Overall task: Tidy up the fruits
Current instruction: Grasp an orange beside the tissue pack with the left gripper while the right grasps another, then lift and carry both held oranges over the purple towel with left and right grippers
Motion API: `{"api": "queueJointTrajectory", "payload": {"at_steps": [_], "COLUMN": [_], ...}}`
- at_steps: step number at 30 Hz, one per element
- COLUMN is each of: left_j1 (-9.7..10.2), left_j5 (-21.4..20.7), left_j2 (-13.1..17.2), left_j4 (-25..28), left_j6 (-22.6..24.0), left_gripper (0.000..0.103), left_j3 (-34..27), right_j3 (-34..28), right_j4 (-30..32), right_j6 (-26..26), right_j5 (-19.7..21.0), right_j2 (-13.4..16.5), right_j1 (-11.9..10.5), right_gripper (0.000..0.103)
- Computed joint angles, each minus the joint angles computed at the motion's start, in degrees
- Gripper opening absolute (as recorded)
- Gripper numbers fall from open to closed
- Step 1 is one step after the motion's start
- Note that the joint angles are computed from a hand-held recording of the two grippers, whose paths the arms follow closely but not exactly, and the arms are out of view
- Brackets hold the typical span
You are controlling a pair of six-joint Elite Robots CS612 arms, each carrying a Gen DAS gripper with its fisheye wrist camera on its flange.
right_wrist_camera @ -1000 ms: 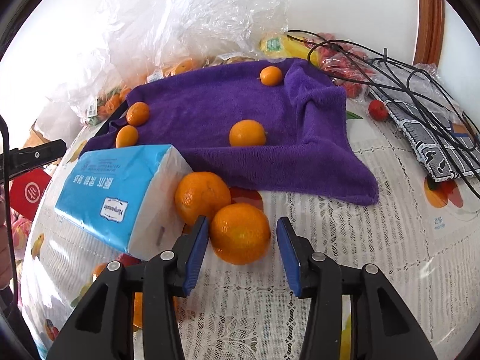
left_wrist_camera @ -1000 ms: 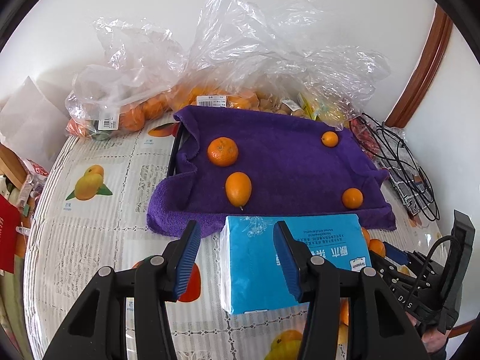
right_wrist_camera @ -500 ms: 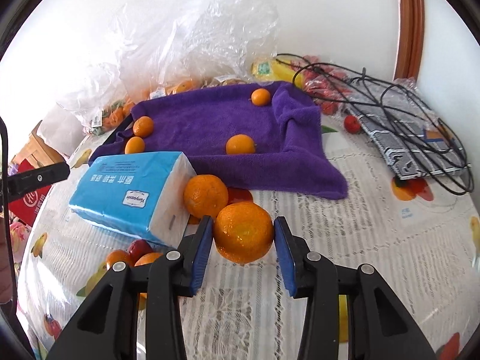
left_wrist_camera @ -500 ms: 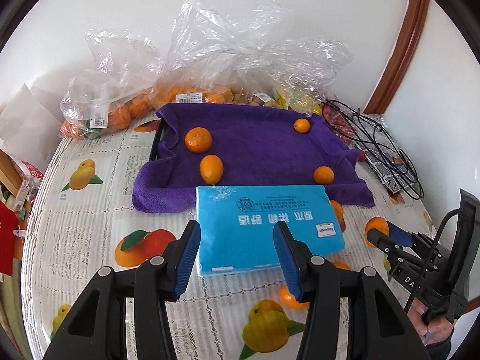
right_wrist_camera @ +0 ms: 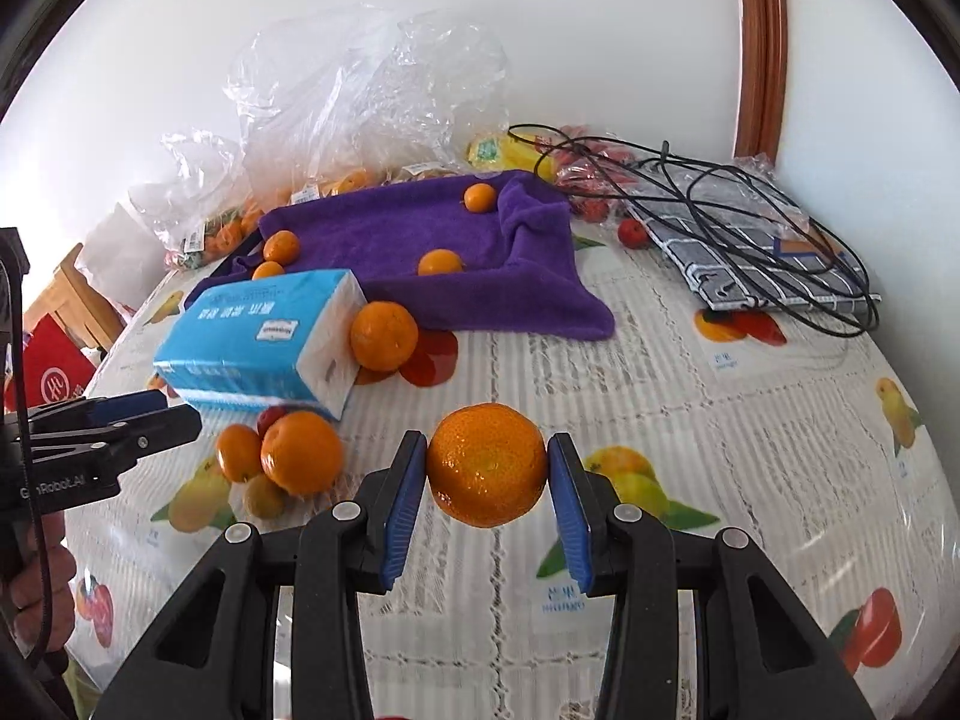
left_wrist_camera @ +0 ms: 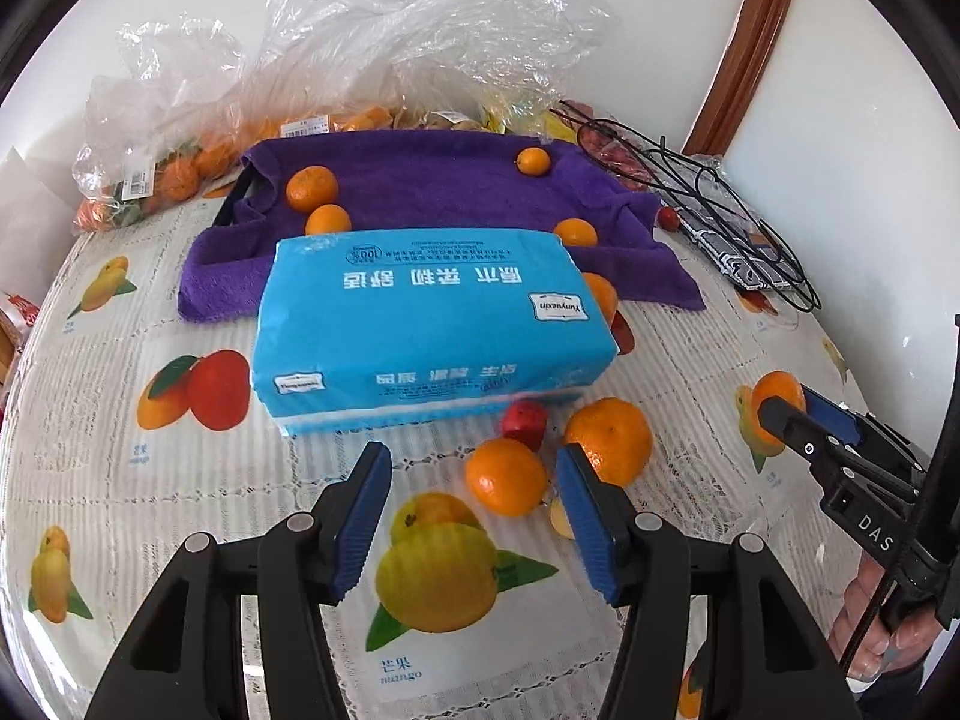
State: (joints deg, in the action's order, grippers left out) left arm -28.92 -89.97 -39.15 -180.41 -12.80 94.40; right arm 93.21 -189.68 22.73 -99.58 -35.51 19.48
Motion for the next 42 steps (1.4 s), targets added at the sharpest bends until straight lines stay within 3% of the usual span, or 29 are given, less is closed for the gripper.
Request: {"api": "queueJointTrajectory", "payload": {"at_steps": [15, 18, 21, 42], "left_j1": [-0.21, 0.08, 0.06, 1.27], "left_j5": [-0.8, -1.8, -1.3, -1.5], "left_j2": [2.5, 2.9, 3.1, 2.7], "left_j4": [4.9, 5.5, 4.8, 3.3], "left_j6": [-0.9, -1.4, -1.2, -2.4], "left_gripper": [0.053, 0.049, 0.034, 0.034], "left_j3": [-3.0, -3.6, -3.6, -2.4], "right_j3": [1.1, 0.8, 0.2, -3.6], "right_j4": [0.2, 0.8, 1.7, 6.8], "right_j6": [0.5, 0.5, 0.0, -1.1], "right_j5": [1.7, 2.1, 2.8, 4.1], "right_j2": [0.3, 0.4, 0.7, 2.6], "right_j1": [-0.5, -0.6, -0.4, -0.1], "right_gripper": [0.041, 0.041, 0.041, 0.042]}}
